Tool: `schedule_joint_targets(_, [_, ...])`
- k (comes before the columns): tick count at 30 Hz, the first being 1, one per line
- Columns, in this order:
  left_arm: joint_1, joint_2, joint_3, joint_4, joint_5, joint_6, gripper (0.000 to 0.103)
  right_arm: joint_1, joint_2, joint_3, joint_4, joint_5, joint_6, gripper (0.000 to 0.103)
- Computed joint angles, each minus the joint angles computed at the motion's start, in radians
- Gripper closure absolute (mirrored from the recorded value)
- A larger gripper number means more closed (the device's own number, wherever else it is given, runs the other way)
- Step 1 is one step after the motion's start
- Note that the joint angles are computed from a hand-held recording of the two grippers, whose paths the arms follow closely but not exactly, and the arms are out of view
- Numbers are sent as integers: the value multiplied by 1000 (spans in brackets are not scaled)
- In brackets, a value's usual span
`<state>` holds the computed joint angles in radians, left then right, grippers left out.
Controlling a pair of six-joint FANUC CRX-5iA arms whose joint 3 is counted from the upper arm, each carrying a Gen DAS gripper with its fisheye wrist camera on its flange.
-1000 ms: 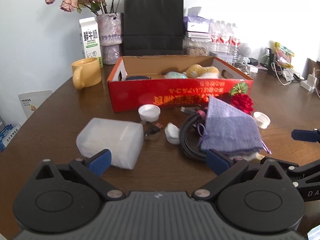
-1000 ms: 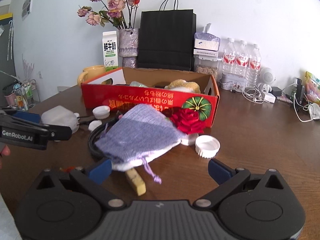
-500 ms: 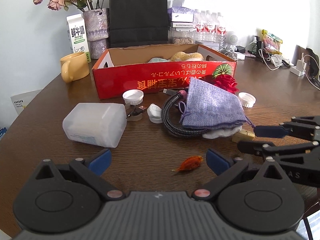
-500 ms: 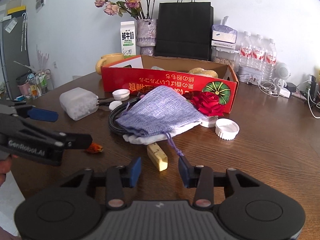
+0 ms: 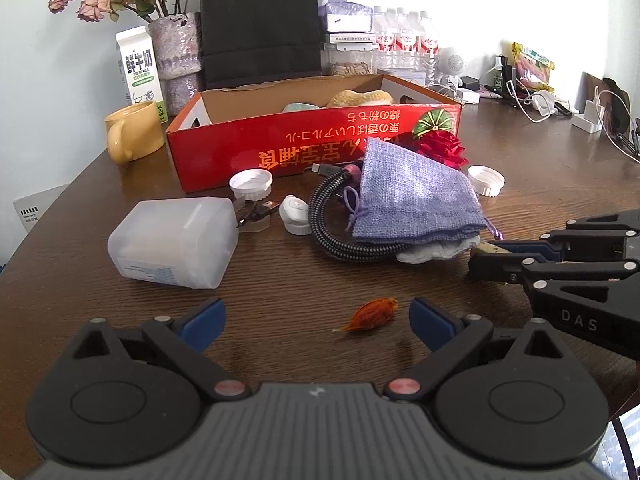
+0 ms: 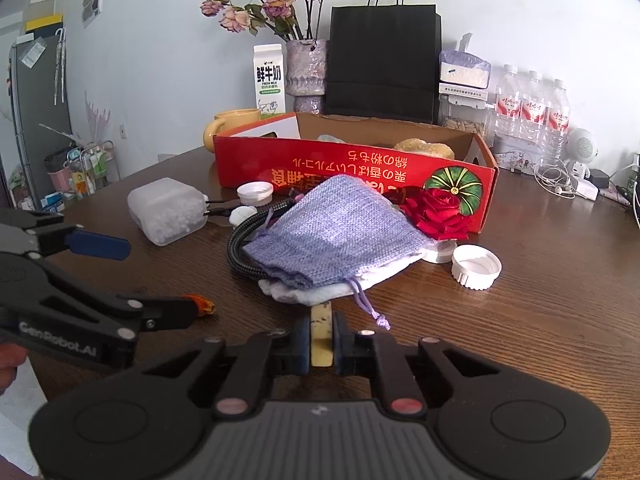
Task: Organize objects
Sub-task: 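Grasp the red fish with the left tool while the right tool carries the yellow block to the box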
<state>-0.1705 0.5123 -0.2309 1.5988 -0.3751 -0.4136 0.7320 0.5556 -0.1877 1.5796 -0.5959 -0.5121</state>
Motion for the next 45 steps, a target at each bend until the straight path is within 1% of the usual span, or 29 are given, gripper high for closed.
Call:
schedule_joint_targets(3, [-1,6,3,-10,-11,-6,12,0,-11,-15,23,-6,-26,93])
schedule_joint_targets(4, [-1,8,5,-16,-12,-4,16,1,-14,-19,26,-7,-29,93])
schedule_joint_targets(5, [4,11,9,-41,-22,16,18,2,-16,-23,28,-12,-35,93])
schedule_joint_targets(7, [6,11,12,-68,-15,49,16,4,-19,-26,26,-18,-39,93])
schedule_joint_targets(9, [-6,3,5,-49,16,61,15,8,-20,-27,25,-29,-44,93])
schedule_joint_targets(10, [-11,-3,-1,-46,33,86,15,9,-20,-29,26,-31,-48,93])
schedule_joint_targets(12, [-1,-11,-5,-107,24,192,15,9,-22,-32,33,-32,-57,93])
schedule_joint_targets(13, [0,-13,-7,-124,20,222,15,9,-21,-33,36,-32,-60,93])
schedule_joint_targets(15, [-17,-19,-17,-111,53,248,15,9,-20,-33,39,-35,-63,93])
schedule_joint_targets(16, [-35,-22,-24,-73,84,231,15,9,-20,-33,38,-36,-62,93])
schedule_joint_targets(18, [-52,-24,-25,-51,120,249,15,8,-22,-36,38,-35,-61,93])
schedule_joint_targets(19, [-54,-23,-21,-64,131,277,17,8,-23,-38,39,-35,-62,93])
schedule_joint_targets(21, [-70,-23,-19,-61,173,294,22,6,-25,-42,41,-36,-64,93])
schedule_joint_targets(22, [-79,-26,-21,-45,190,282,28,5,-26,-44,45,-35,-68,93])
schedule_joint_targets(23, [-86,-28,-24,-23,198,262,39,3,-27,-46,53,-32,-74,93])
schedule_joint_targets(24, [-96,-30,-27,20,207,224,46,0,-29,-50,63,-30,-82,93])
schedule_joint_targets(25, [-106,-32,-30,68,214,183,63,-2,-30,-53,73,-28,-90,93])
schedule_joint_targets(26, [-102,-33,-30,69,203,181,79,-5,-32,-57,84,-24,-98,93])
schedule_joint_targets(28, [-86,-33,-29,29,176,212,84,-9,-34,-62,101,-20,-112,93])
schedule_joint_targets(29, [-85,-33,-30,38,171,203,86,-12,-36,-64,110,-17,-118,93])
schedule_joint_targets(30, [-80,-32,-30,39,160,202,90,-14,-37,-66,117,-16,-124,93])
schedule_joint_targets(37, [-70,-34,-37,75,123,165,90,-18,-40,-77,148,-15,-158,93])
schedule_joint_targets(39, [-79,-40,-44,142,126,111,90,-17,-42,-82,155,-20,-166,93])
schedule_joint_targets(44, [-87,-56,-54,261,115,7,90,-15,-49,-88,172,-35,-179,93])
schedule_joint_targets(45, [-92,-60,-55,297,116,-23,90,-14,-49,-88,175,-40,-180,93])
